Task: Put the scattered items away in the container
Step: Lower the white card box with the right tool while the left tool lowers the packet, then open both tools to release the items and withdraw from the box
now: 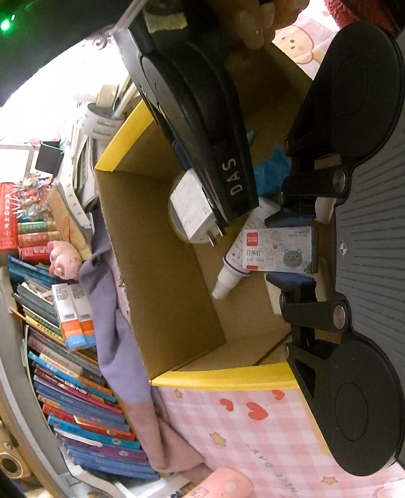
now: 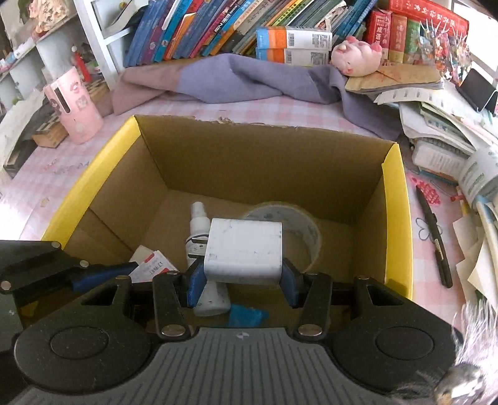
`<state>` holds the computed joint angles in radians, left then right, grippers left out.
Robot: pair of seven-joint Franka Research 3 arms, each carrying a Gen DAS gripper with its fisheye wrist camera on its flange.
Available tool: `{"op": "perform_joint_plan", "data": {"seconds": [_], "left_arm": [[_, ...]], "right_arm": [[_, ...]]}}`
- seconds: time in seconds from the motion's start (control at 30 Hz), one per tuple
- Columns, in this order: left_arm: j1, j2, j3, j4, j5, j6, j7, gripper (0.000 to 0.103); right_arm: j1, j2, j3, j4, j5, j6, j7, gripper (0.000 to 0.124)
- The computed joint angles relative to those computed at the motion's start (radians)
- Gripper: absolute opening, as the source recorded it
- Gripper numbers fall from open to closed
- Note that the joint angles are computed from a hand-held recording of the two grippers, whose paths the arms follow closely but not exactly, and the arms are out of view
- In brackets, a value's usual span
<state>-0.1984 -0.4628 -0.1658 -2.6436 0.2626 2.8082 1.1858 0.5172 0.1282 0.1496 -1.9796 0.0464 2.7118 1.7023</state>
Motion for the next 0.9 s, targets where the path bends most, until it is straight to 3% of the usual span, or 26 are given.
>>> {"op": "perform_joint_plan", "data": {"seconds": [0.17,0.27,0.33,0.4,0.6,0.73,0.9], "left_arm": [[0.047,-0.017,-0.045,-0.010,0.061,0.026,-0.067,0.033],[0.057,-0.030,-0.057,-0.015,0.091,0.031,-0.102,0.043],[0.081,-0.046,-0.089,-0.019,0.130,0.026,-0.138,0.062],[0.114,-0.071,-0.123,-0.026,0.182,0.024,-0.190,0.067],[0.112,-0.156,-0.120,-0.067,0.223,0.037,-0.263,0.076],[0.133,-0.245,-0.134,-0.109,0.254,0.059,-0.314,0.083],[0.146,-0.388,-0.137,-0.181,0.267,0.074,-0.366,0.086]], "right_arm": [[0.002,-0.008,-0.004,-0.016,-0.011,0.032,0.014,0.047],[0.002,-0.017,-0.004,-0.033,-0.023,0.068,0.024,0.052],[0.000,-0.023,-0.002,-0.043,-0.019,0.086,0.020,0.055],[0.000,-0.030,-0.003,-0.056,-0.021,0.110,0.028,0.057],[-0.001,-0.080,-0.003,-0.118,-0.049,0.189,0.083,0.060],[-0.013,-0.133,-0.003,-0.177,-0.213,0.277,0.250,0.063],[-0.125,-0.207,0.072,-0.229,-0.599,0.355,0.649,0.065]]}}
